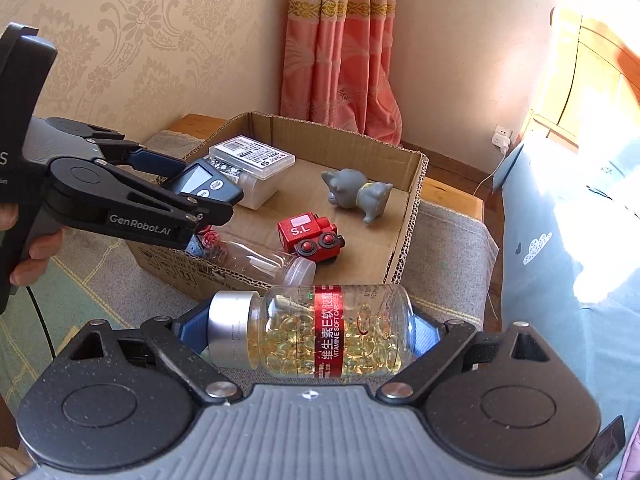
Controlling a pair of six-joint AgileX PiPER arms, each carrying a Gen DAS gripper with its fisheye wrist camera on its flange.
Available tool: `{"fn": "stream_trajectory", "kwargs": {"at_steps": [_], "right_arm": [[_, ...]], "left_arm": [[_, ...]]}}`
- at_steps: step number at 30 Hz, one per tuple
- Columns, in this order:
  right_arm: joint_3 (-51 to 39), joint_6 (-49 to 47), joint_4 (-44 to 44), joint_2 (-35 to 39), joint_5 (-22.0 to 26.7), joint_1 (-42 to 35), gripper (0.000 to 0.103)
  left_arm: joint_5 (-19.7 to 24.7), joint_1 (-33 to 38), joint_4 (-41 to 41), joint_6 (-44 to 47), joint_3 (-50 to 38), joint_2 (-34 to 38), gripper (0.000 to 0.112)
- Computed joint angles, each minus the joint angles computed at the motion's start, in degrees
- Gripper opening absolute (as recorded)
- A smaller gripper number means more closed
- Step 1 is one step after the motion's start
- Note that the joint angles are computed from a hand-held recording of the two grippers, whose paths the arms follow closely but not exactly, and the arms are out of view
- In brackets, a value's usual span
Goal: Organize rigid objects
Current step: 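Lower the timer into the box and open the left tool while the right tool drops the bottle in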
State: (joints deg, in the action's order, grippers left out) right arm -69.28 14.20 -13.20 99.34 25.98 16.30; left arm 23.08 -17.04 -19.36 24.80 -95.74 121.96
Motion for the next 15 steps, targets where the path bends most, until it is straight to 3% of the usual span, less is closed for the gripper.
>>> {"fn": "stream_trajectory", "kwargs": {"at_steps": [3, 10, 13, 15], "right_arm": [[-2.0, 0.7, -0.9, 1.5, 0.6, -0.4, 0.096], [-9.6, 0.3, -1.3, 6.7, 3.6, -1.1, 0.096], [-15.3, -1.4, 0.1, 10.1, 6.1, -1.4, 0.096], [-20.5, -2.3, 1.0, 13.2, 8.4, -1.6, 0.096]], "left_arm": [[-2.9, 0.1, 3.6, -5.3, 0.4, 0.4, 0.082], [-11.7, 2.0, -8.4, 7.2, 17.1, -10.6, 0.1], [-15.8, 2.2, -15.7, 15.1, 25.7, -16.2, 0.102], [-17.8, 2.2, -16.4, 15.1, 30.0, -19.0, 0.102]]}}
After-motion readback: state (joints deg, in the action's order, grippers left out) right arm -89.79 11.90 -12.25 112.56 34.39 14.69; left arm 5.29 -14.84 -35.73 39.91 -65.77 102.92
